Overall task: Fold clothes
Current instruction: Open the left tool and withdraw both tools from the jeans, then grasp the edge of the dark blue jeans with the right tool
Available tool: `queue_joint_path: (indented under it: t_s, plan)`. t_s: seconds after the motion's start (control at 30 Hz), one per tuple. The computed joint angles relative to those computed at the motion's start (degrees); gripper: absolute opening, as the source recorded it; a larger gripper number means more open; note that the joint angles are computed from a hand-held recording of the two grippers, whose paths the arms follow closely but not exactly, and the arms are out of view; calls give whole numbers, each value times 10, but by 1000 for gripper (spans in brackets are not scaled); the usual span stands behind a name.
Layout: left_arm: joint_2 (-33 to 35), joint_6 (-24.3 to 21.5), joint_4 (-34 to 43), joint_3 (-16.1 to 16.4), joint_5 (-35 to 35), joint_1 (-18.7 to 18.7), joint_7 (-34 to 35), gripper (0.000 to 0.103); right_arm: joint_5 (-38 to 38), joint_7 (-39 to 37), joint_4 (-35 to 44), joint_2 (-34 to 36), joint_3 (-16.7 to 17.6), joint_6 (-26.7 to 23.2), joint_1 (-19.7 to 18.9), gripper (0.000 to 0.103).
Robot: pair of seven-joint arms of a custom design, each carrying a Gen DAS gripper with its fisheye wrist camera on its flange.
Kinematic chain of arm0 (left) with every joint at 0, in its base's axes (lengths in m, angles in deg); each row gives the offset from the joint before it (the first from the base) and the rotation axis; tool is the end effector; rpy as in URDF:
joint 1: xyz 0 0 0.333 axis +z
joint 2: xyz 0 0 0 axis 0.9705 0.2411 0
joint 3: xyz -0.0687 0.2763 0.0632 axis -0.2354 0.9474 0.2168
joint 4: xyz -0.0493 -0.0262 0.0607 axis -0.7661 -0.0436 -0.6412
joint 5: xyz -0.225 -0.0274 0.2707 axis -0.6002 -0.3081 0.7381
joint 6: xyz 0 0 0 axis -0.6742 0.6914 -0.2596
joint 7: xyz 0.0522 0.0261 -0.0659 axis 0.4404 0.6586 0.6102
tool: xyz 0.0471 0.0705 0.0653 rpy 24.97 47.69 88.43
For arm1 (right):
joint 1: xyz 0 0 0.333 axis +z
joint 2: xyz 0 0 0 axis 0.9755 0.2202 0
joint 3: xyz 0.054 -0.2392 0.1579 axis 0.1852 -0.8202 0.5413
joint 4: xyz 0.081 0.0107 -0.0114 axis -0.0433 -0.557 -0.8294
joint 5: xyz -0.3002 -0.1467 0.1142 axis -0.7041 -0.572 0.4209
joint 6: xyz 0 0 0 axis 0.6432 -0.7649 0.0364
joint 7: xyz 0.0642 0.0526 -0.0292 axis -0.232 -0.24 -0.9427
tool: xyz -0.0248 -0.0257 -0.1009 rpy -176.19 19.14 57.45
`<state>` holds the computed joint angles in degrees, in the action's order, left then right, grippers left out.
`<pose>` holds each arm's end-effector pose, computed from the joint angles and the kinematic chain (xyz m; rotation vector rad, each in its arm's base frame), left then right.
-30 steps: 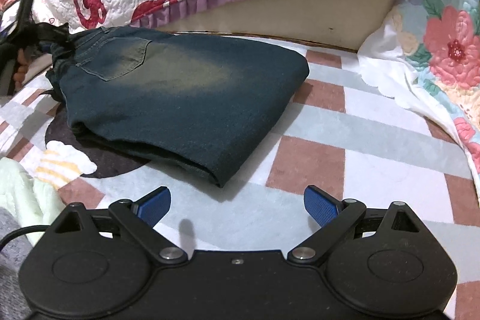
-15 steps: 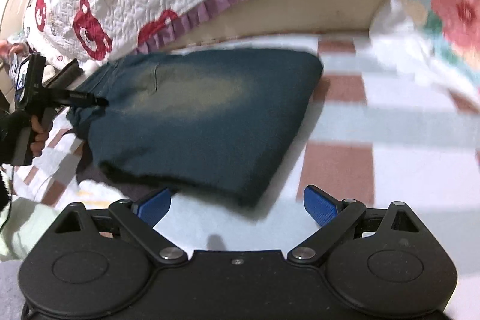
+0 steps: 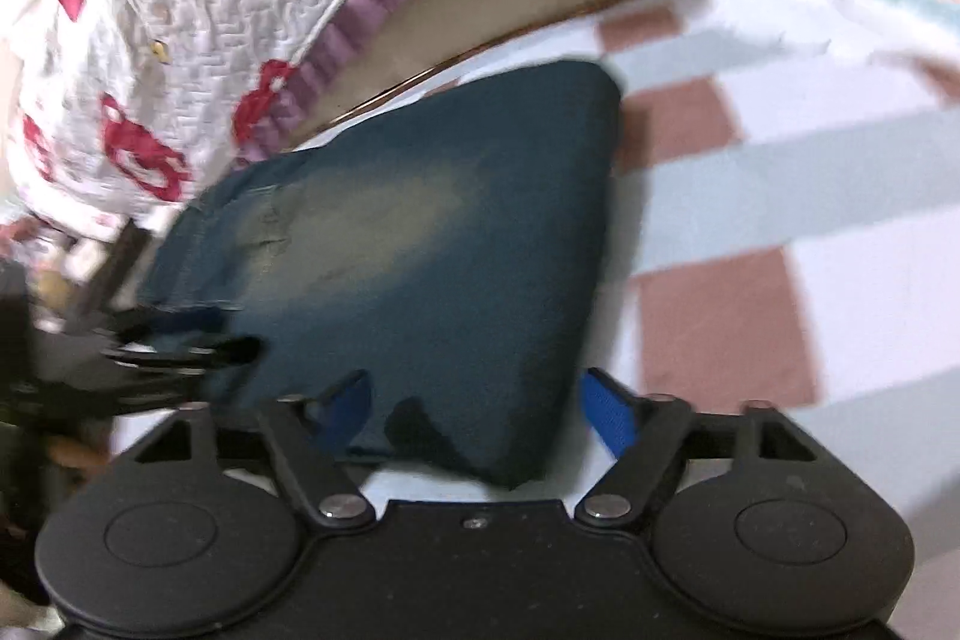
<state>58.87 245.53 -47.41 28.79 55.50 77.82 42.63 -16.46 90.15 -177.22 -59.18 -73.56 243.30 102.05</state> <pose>0.4533 -0.0955 0.5121 -1.6745 1.9562 -0.5951 0.4761 0.2549 0.4862 -1.7019 1.5333 0.1035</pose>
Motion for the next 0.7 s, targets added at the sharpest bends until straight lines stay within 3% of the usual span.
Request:
queue_joint_path:
  t_s: [0.27, 0.37, 0.5, 0.7]
  plan:
    - [-12, 39, -30, 2, -18, 1, 6, 65, 185, -75, -4, 1, -11, -32, -12, 67]
    - [-10, 44, -31, -6, -13, 8, -2, 65, 181, -74, -9, -2, -5, -22, -12, 67]
    - [-5, 33, -22, -3, -15, 6, 0, 65, 104, -53, -11, -2, 5, 5, -3, 70]
    - [-7, 34, -25, -3, -13, 6, -2, 65, 233, -92, -1, 9, -4, -5, -7, 75]
